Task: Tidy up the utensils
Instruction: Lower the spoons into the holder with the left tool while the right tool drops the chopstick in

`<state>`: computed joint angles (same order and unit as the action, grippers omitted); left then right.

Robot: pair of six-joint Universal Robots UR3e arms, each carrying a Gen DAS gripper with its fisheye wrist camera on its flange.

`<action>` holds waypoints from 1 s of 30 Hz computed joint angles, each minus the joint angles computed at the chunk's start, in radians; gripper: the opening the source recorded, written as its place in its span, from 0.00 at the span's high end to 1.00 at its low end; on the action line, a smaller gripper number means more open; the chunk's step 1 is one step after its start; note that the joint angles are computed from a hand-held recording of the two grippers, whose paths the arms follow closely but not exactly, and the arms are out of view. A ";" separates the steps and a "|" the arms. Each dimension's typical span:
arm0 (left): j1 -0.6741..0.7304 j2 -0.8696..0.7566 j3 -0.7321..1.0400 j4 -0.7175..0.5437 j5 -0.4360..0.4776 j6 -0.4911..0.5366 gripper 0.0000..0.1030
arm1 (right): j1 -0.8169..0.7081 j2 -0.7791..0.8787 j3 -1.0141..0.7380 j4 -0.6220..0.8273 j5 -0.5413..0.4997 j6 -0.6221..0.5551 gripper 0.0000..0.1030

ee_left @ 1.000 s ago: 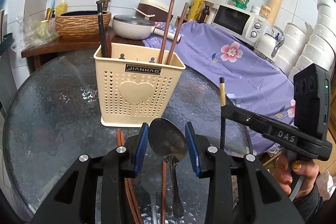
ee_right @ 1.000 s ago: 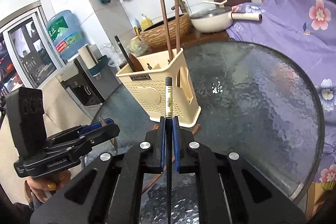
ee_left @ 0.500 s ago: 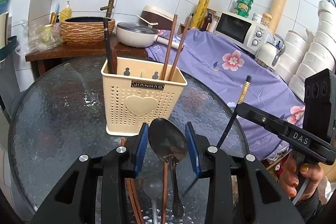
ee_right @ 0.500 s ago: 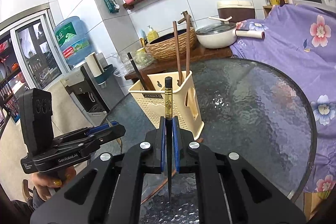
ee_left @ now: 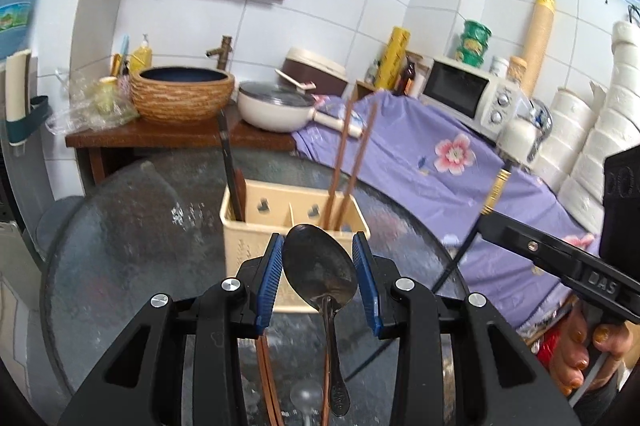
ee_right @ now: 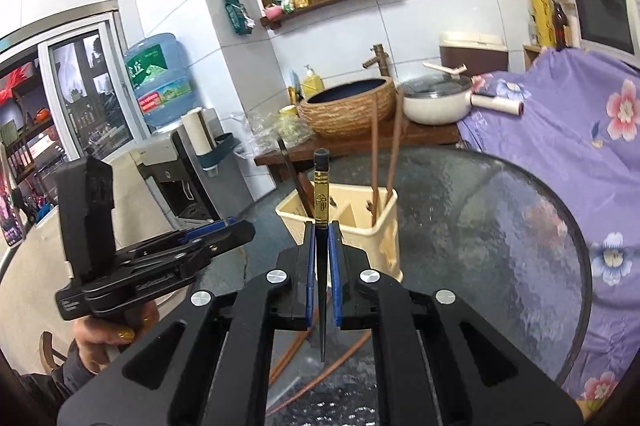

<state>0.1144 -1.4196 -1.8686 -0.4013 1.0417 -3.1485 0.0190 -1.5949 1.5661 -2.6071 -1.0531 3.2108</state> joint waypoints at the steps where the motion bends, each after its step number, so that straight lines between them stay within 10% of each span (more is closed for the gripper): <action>1: 0.003 -0.010 0.026 -0.006 0.001 -0.008 0.66 | 0.004 0.009 -0.032 0.015 -0.002 -0.004 0.93; 21: -0.136 -0.447 0.673 0.071 0.390 -0.185 0.66 | 0.086 0.549 -1.064 0.338 -0.175 0.077 0.93; 30: -0.180 -0.565 0.600 0.205 0.495 -0.162 0.66 | 0.142 0.585 -0.890 0.134 -0.325 0.037 0.93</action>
